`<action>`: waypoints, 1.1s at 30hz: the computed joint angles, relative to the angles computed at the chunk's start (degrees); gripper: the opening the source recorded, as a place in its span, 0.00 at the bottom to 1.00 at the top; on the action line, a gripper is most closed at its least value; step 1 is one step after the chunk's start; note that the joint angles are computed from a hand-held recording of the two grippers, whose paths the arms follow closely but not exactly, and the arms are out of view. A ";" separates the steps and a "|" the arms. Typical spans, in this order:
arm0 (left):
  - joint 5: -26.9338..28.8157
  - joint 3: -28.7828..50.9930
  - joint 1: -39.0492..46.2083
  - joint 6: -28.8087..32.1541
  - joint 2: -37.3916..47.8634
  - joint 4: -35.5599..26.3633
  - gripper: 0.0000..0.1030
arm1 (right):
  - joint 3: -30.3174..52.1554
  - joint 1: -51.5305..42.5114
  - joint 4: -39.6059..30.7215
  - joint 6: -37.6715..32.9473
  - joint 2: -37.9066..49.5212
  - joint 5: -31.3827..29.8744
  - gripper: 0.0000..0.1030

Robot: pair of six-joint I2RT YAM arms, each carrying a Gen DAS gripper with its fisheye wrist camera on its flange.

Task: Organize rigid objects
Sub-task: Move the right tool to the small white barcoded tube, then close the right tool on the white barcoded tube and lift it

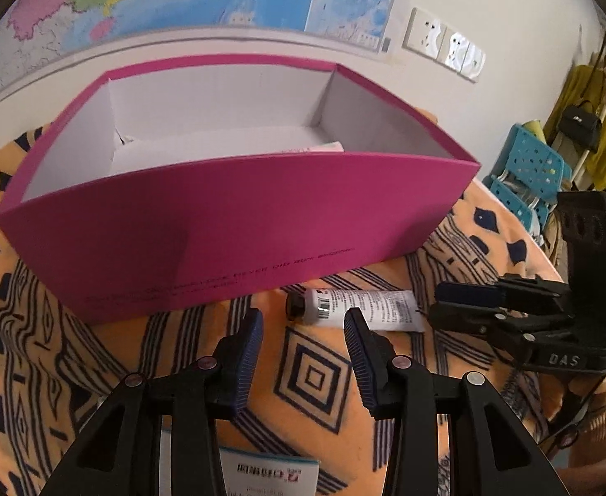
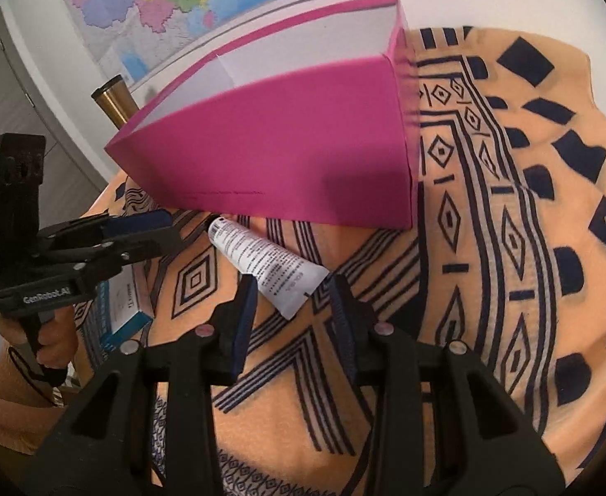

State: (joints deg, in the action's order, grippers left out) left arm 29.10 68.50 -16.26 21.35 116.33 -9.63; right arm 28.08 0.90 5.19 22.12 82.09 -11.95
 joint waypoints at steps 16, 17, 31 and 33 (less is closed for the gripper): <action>-1.63 1.79 -3.03 2.72 1.62 -2.37 0.39 | -0.16 0.35 3.09 1.06 3.45 -1.06 0.37; -1.44 1.39 -3.04 2.93 1.31 -2.41 0.39 | -0.05 0.42 3.20 1.20 3.60 -1.10 0.37; -2.33 -0.68 -2.76 1.87 -0.37 -0.67 0.39 | -0.89 -0.27 4.53 2.19 3.47 -2.06 0.38; -2.04 -0.79 -2.90 2.15 -0.49 -1.06 0.39 | -0.85 -0.30 4.63 2.34 3.55 -2.20 0.38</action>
State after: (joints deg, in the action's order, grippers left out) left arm 27.06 67.71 -19.16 23.50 115.84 -10.69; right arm 27.23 0.60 9.82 24.46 85.64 -14.15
